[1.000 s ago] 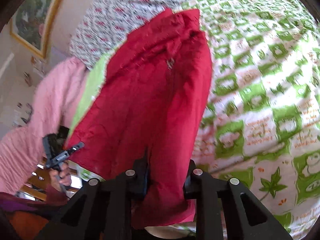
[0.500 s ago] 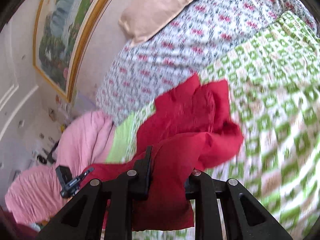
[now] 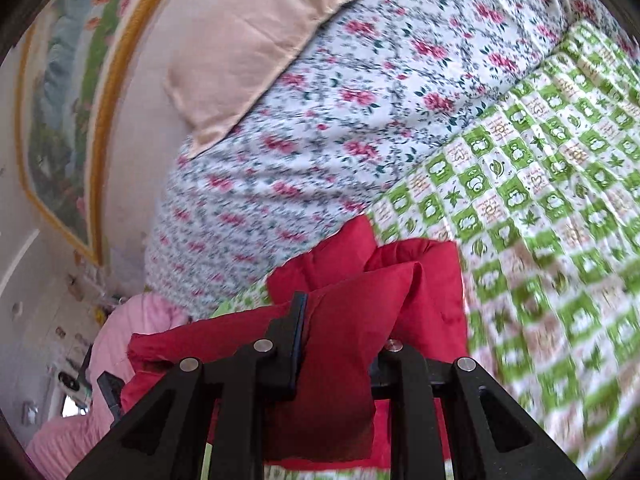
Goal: Fold large clothes
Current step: 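Lift the hem and fold it toward the collar with both tools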
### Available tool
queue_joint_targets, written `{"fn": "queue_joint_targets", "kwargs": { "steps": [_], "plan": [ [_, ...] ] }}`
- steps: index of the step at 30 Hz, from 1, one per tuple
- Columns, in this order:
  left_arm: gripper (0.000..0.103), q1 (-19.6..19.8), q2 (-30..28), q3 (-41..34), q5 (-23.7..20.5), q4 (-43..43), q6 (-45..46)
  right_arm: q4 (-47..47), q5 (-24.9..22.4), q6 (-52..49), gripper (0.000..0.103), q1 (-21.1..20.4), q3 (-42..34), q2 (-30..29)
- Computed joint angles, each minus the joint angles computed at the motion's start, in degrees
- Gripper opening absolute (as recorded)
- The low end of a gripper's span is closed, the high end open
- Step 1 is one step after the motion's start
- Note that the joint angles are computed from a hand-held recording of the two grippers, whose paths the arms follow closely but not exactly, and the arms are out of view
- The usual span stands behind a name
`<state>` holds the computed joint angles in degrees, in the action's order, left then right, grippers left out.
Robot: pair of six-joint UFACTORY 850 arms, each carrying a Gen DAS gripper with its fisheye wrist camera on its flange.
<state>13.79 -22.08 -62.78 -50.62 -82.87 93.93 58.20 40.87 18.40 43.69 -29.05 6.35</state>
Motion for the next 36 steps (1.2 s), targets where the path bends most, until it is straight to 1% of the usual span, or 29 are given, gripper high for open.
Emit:
{"fn": "queue_joint_targets", "kwargs": {
  "steps": [2, 5, 8, 11, 14, 16, 19, 22, 26, 28, 32, 33, 34, 35, 36],
  "plan": [
    [0.015, -1.8, -2.64, -2.6, 2.43, 0.45, -2.1, -5.01, -1.68, 4.78, 0.02, -3.61, -0.76, -2.26],
    [0.016, -4.09, -7.06, -6.46, 5.44, 0.74, -3.49, -10.43, -3.05, 10.77, 0.021, -7.67, -2.2, -6.01],
    [0.016, -5.85, -10.74, -9.14, 7.56, -0.51, -2.73, -12.71, -3.3, 15.34, 0.024, -10.15, -3.44, -9.66],
    [0.019, -7.23, -13.39, -11.15, 9.61, -1.76, -2.1, -14.07, -2.48, 20.33, 0.024, -12.03, -4.86, -13.62],
    [0.019, -7.81, -15.81, -13.67, 9.87, -1.2, -4.46, -15.89, -1.74, 23.17, 0.024, -13.82, -6.36, -16.87],
    [0.02, -7.95, -17.47, -15.86, 9.06, 0.48, -6.73, -17.07, -1.26, 25.42, 0.024, -14.64, -6.95, -18.38],
    [0.02, -8.03, -19.33, -18.73, 7.94, 3.6, -9.79, -16.21, -0.15, 27.24, 0.024, -15.21, -8.09, -20.8],
    [0.021, -7.76, -19.2, -19.14, 7.38, 3.7, -8.97, -12.14, -0.09, 23.21, 0.024, -15.29, -9.91, -22.36],
    [0.023, -7.07, -18.31, -18.89, 6.69, 4.53, -8.82, -11.98, -1.09, 22.81, 0.024, -16.43, -11.1, -23.58],
    [0.026, -6.25, -16.64, -17.13, 5.58, 2.58, -5.89, -12.36, -1.88, 23.28, 0.024, -17.05, -11.68, -24.22],
    [0.031, -4.66, -13.38, -14.13, 3.96, -0.01, -1.34, -9.36, -2.83, 19.06, 0.024, -17.16, -13.27, -25.39],
    [0.036, -4.24, -12.37, -13.07, 4.07, -1.06, -0.14, -8.93, -2.91, 18.43, 0.024, -17.13, -13.63, -25.66],
    [0.039, -3.95, -10.55, -11.0, 5.71, -3.55, 1.92, -7.98, -3.0, 17.02, 0.024, -17.03, -13.93, -25.82],
    [0.045, -3.59, -8.82, -8.85, 6.68, -6.92, 4.92, -7.22, -3.19, 16.01, 0.024, -17.0, -14.29, -26.02],
    [0.046, -2.78, -7.14, -6.7, 5.99, -10.13, 8.39, -6.63, -3.38, 15.35, 0.024, -17.05, -14.49, -26.17]
  ]
}}
